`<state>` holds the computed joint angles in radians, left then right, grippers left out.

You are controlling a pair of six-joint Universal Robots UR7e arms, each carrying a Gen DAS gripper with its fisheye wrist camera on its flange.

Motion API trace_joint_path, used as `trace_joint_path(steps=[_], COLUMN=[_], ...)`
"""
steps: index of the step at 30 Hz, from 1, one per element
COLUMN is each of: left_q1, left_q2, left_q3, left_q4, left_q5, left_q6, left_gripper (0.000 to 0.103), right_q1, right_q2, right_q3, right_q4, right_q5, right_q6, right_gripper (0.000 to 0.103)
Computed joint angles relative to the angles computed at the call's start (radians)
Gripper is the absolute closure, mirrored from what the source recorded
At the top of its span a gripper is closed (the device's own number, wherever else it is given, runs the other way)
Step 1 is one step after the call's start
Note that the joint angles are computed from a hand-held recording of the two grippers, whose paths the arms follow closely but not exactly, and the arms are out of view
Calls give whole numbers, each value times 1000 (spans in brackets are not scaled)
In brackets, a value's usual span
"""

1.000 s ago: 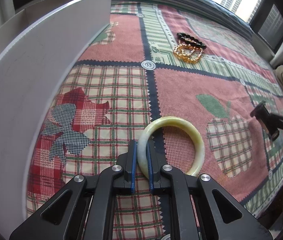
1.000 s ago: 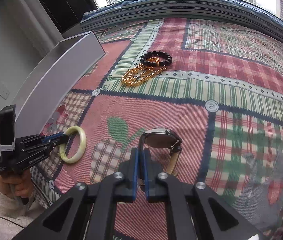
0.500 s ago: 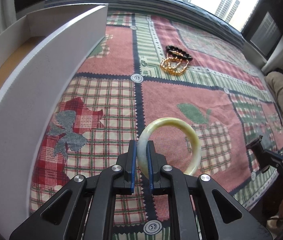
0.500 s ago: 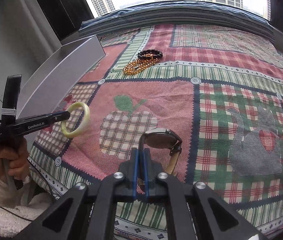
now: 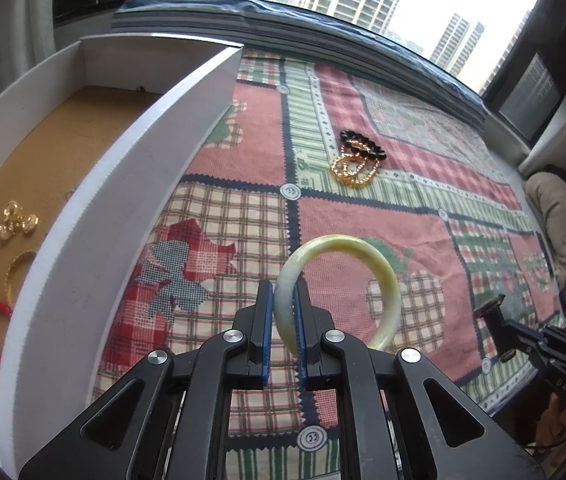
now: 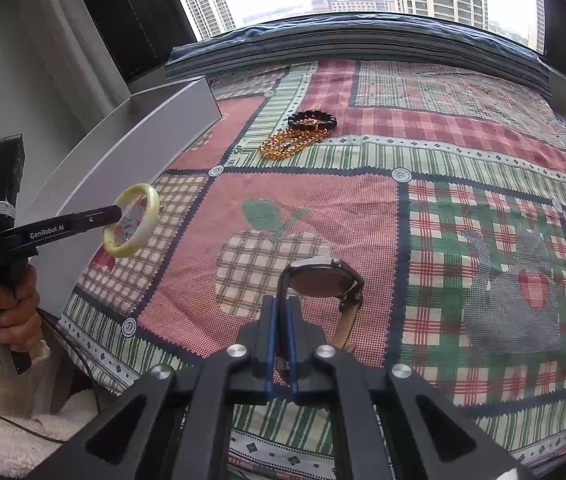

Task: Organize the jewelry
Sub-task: 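Carry the jade bangle and black watch with both tools over the box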

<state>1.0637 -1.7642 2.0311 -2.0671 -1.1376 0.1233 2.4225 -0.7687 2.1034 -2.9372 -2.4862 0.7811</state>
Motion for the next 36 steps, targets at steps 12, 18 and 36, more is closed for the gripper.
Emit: trace_joint_path(steps=[12,18,36], left_q1=[55,107,287], left_q2=[-57,-28,380], left_q3=[-137,-294,-675], left_q4=[34,71,63], left_q5=[-49,-29,125], left_q6=[-20,4,2], left_gripper=[95,95,95], right_q1=[5,9,-138], right_q2=[94,181,748], right_q3=[-203,-406,-1539], right_q4=[50,98,622], right_q5=[23,52,254], right_q6=[-212,-420,-727], right_gripper=[98,98,98])
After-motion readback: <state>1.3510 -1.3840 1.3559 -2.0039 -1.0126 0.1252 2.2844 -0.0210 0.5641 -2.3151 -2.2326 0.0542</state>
